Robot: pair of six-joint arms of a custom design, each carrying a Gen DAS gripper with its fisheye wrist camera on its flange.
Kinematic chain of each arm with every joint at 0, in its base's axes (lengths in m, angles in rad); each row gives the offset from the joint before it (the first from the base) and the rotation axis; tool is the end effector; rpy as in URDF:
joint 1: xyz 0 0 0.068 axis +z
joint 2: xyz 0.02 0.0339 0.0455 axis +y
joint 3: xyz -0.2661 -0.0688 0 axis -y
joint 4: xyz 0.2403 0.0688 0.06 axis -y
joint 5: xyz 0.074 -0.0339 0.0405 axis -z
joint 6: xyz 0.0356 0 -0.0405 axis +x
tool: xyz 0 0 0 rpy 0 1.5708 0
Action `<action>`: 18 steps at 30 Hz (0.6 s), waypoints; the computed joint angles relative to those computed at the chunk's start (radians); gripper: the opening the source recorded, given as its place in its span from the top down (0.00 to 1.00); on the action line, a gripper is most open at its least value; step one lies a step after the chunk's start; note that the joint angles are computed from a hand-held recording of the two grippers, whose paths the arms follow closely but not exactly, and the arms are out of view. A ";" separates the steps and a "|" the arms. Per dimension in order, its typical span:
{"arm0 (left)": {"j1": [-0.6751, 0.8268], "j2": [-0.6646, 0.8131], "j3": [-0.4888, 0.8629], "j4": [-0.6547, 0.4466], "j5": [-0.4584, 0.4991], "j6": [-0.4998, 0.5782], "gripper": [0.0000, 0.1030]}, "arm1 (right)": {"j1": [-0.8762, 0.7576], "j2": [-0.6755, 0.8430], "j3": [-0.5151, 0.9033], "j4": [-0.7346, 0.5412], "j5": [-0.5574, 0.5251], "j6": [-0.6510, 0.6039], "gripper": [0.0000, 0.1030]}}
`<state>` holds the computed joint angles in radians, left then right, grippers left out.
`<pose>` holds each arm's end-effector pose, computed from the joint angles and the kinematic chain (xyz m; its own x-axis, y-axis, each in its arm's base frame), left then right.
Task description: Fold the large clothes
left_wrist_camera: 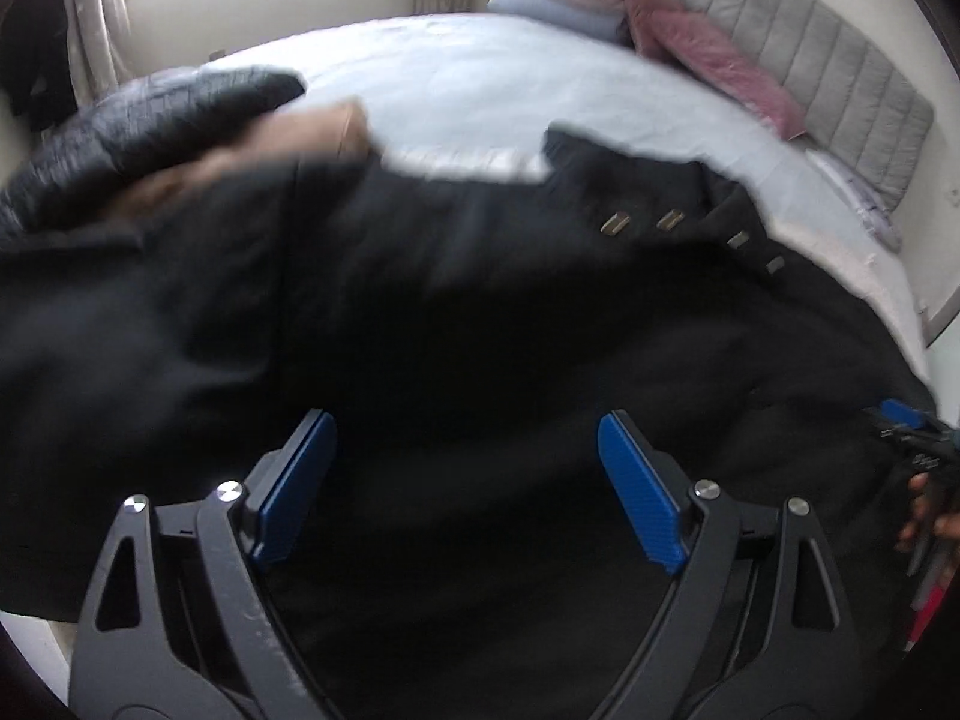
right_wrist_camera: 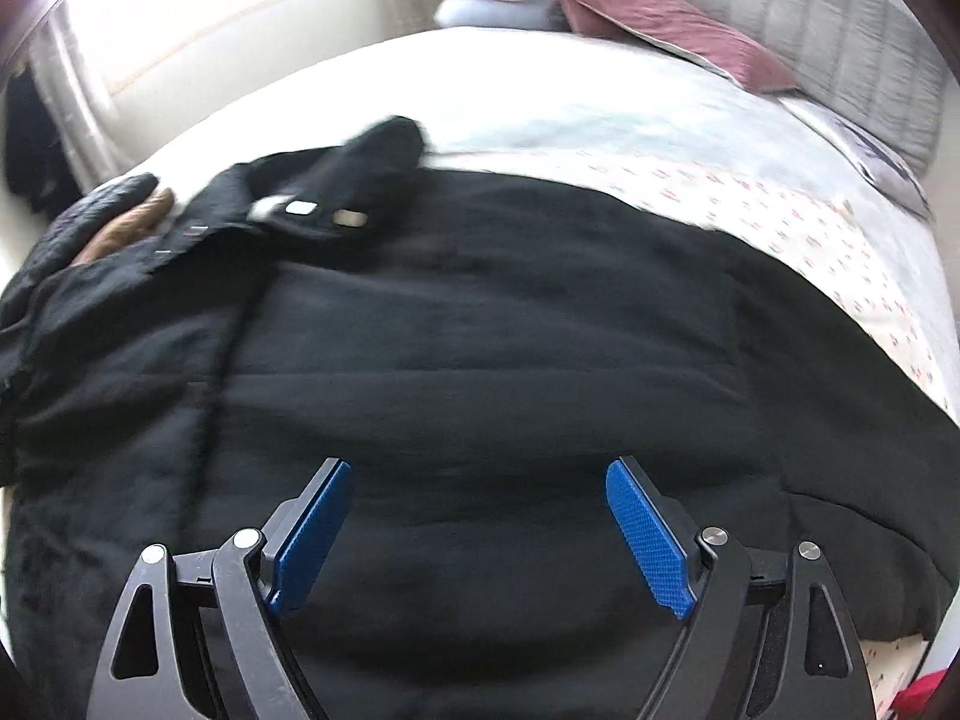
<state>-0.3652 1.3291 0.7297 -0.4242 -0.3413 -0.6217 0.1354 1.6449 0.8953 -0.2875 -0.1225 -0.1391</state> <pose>0.2327 -0.0762 0.1940 -0.7497 -0.3009 -0.5894 -0.3232 0.9437 -0.0707 0.3086 0.0464 0.1649 -0.8177 -0.2503 -0.5184 -0.3120 0.9495 0.0336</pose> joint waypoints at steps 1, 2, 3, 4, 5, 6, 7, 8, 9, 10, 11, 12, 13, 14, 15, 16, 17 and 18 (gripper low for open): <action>0.006 -0.015 -0.051 0.042 -0.003 0.011 0.13 | -0.044 0.002 -0.031 0.041 -0.022 -0.041 0.15; -0.001 -0.050 -0.096 0.069 0.002 0.021 0.13 | -0.079 -0.003 -0.060 0.080 -0.053 -0.084 0.15; -0.005 -0.092 -0.147 0.111 0.010 0.045 0.13 | -0.121 -0.025 -0.110 0.141 -0.098 -0.143 0.15; -0.022 -0.122 -0.174 0.124 0.000 0.056 0.13 | -0.156 -0.049 -0.153 0.183 -0.131 -0.199 0.15; -0.038 -0.154 -0.183 0.100 -0.008 0.057 0.13 | -0.181 -0.064 -0.174 0.192 -0.156 -0.240 0.15; -0.048 -0.174 -0.185 0.077 -0.013 0.056 0.13 | -0.205 -0.081 -0.188 0.184 -0.184 -0.275 0.15; -0.062 -0.178 -0.182 0.061 -0.020 0.055 0.13 | -0.228 -0.103 -0.202 0.173 -0.206 -0.305 0.15; -0.083 -0.197 -0.184 0.029 -0.028 0.050 0.13 | -0.246 -0.124 -0.214 0.160 -0.219 -0.331 0.15; -0.108 -0.211 -0.184 -0.009 -0.041 0.043 0.13 | -0.256 -0.145 -0.224 0.148 -0.226 -0.350 0.15; -0.133 -0.219 -0.183 -0.045 -0.051 0.034 0.13 | -0.266 -0.164 -0.238 0.142 -0.225 -0.369 0.15; -0.147 -0.225 -0.187 -0.068 -0.055 0.033 0.13 | -0.280 -0.184 -0.252 0.133 -0.217 -0.389 0.15; -0.180 -0.234 -0.184 -0.115 -0.074 0.022 0.13 | -0.309 -0.200 -0.263 0.111 -0.220 -0.424 0.15; -0.208 -0.244 -0.177 -0.159 -0.093 0.008 0.13 | -0.324 -0.201 -0.260 0.093 -0.228 -0.441 0.15; -0.267 -0.246 -0.155 -0.239 -0.129 -0.041 0.13 | -0.355 -0.203 -0.253 0.063 -0.242 -0.465 0.15; -0.293 -0.247 -0.139 -0.289 -0.147 -0.068 0.13 | -0.382 -0.206 -0.245 0.032 -0.249 -0.481 0.15; -0.321 -0.244 -0.124 -0.329 -0.164 -0.099 0.13 | -0.412 -0.206 -0.232 -0.002 -0.255 -0.494 0.15; -0.379 -0.250 -0.091 -0.411 -0.196 -0.167 0.13 | -0.443 -0.206 -0.215 -0.036 -0.268 -0.509 0.15; -0.420 -0.256 -0.071 -0.461 -0.217 -0.217 0.13 | -0.480 -0.207 -0.193 -0.076 -0.287 -0.524 0.15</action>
<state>-0.7853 1.0729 0.6582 -0.8855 -0.5586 -0.8384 -0.3446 1.4379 0.7023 -0.3637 -0.4093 -0.6633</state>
